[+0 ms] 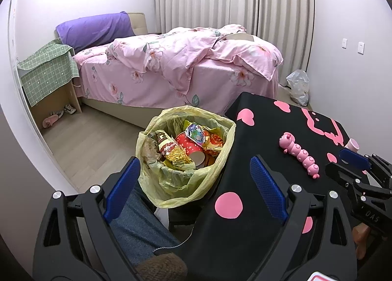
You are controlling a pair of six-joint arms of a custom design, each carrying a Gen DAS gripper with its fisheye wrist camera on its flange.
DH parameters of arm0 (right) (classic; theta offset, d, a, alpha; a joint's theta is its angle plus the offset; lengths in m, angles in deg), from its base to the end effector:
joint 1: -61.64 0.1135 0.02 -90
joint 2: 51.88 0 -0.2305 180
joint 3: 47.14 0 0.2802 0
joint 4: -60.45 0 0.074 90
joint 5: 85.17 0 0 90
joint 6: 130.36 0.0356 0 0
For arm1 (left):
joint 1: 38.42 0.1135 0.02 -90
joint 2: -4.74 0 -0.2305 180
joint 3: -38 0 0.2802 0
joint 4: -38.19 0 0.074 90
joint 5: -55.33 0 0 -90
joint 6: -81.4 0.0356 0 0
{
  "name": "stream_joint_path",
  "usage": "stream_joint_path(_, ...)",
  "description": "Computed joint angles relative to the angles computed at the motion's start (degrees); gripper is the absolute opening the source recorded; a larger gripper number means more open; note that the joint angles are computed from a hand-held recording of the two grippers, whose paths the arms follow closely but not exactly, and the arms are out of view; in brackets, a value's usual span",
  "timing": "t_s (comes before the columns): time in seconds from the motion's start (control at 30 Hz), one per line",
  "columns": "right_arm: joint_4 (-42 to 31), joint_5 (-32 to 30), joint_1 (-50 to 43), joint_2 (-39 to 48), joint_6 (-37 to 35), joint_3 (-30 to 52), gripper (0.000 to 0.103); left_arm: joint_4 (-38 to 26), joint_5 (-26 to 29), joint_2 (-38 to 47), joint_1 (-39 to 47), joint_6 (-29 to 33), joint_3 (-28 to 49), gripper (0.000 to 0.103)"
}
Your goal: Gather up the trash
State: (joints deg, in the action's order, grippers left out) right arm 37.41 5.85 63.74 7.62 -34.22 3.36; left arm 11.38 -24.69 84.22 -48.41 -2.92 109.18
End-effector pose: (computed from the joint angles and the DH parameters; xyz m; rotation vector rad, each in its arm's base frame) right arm 0.2725 0.0094 0.2101 0.0856 2.1289 0.0659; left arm 0.3381 -0.0658 0.2370 0.3951 2.1463 -0.2328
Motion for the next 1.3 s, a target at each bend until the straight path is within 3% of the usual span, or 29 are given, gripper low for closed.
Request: stream_joint_path(1.3,-0.1,0.3,1.4,1.4,0.6,1.3,0.054,-1.4,1.8,1.1,1.7,2.1,0.5,0.087)
